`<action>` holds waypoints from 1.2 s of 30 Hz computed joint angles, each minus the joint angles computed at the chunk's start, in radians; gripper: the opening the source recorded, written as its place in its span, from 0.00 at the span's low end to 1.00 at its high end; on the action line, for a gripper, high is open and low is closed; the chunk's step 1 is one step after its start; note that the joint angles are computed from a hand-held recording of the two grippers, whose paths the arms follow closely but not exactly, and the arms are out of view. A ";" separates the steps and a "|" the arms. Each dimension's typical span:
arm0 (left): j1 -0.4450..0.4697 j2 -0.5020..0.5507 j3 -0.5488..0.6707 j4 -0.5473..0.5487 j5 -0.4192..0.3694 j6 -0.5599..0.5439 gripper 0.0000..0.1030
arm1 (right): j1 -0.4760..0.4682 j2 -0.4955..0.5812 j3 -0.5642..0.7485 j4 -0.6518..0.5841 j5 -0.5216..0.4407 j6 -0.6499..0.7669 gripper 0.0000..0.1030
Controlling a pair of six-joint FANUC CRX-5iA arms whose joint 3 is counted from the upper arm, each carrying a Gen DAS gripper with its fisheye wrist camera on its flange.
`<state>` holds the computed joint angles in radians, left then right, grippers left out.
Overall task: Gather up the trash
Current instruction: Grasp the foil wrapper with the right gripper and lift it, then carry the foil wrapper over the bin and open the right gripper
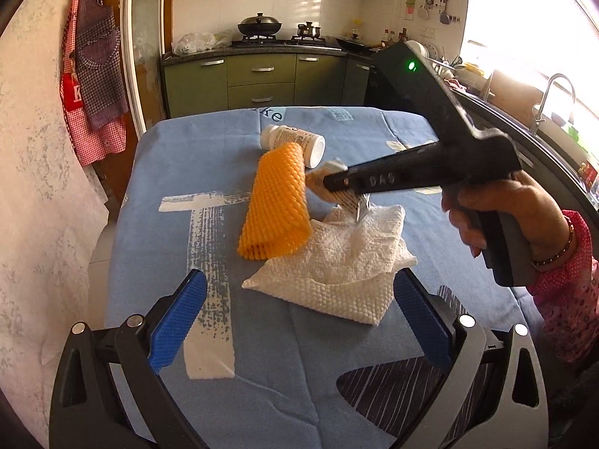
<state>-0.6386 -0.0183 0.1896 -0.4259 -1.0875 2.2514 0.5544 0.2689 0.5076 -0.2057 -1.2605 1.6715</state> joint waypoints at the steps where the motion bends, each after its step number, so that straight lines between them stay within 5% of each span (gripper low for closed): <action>1: -0.001 0.002 0.002 0.001 -0.001 -0.002 0.95 | -0.007 -0.003 0.004 -0.010 0.003 -0.004 0.26; 14: -0.018 0.037 0.031 0.033 0.031 -0.088 0.95 | -0.092 -0.031 0.033 -0.157 0.000 -0.008 0.25; 28: 0.004 0.032 -0.025 0.163 0.184 -0.259 0.95 | -0.116 -0.106 0.019 -0.216 0.004 0.036 0.25; 36: -0.009 0.055 -0.004 0.129 0.222 -0.307 0.95 | -0.154 -0.143 0.027 -0.306 -0.040 0.079 0.25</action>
<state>-0.6474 0.0366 0.1861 -0.2965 -0.8655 1.9439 0.4001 0.1258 0.5347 -0.5118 -1.3001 1.7500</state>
